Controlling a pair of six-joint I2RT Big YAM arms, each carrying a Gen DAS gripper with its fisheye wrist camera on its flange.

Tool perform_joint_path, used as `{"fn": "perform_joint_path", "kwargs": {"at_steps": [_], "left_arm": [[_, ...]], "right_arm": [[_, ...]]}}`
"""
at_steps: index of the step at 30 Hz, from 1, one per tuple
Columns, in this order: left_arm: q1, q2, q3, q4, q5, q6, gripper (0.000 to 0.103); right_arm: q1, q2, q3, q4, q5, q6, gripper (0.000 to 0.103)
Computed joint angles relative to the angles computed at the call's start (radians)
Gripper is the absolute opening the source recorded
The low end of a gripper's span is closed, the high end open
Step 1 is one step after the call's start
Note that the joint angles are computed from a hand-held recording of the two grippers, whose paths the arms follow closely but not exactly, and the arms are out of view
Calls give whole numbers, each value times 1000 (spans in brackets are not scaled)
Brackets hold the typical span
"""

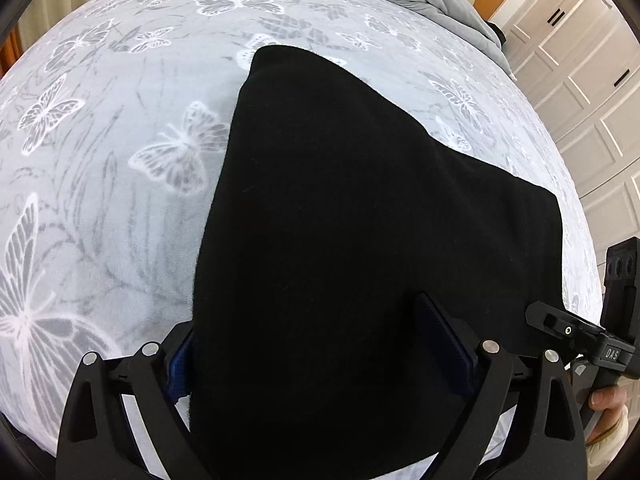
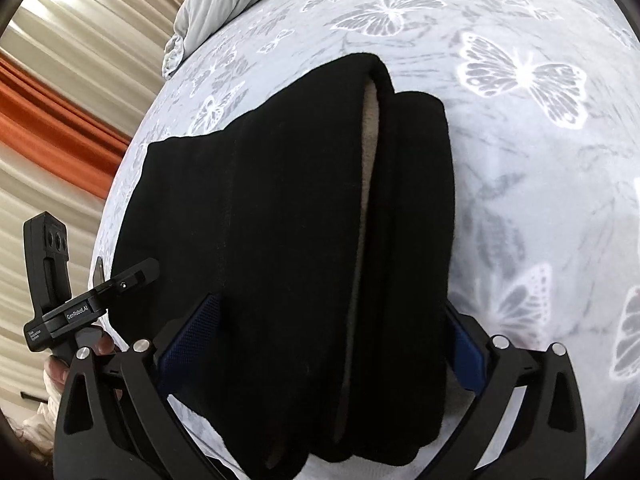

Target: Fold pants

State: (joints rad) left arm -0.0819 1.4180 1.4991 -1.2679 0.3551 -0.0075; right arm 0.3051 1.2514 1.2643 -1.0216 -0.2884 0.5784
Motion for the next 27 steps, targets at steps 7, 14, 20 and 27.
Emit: {"fn": "perform_joint_path", "kwargs": {"at_steps": [7,14,20,27], "left_arm": [[-10,14,12,-14,40,9,95],[28,14,26,38,155,-34,39],[44,-41,54,59,252,-40,32],[26,-170,100,153,219,-41,32]], "right_arm": [[-10,-30,-31,40,4,2,91],[0,-51,-7,50,2,-35,42],[28,-102,45,61,24,-48,41],[63,-186,125,106,98,-66,41]]}}
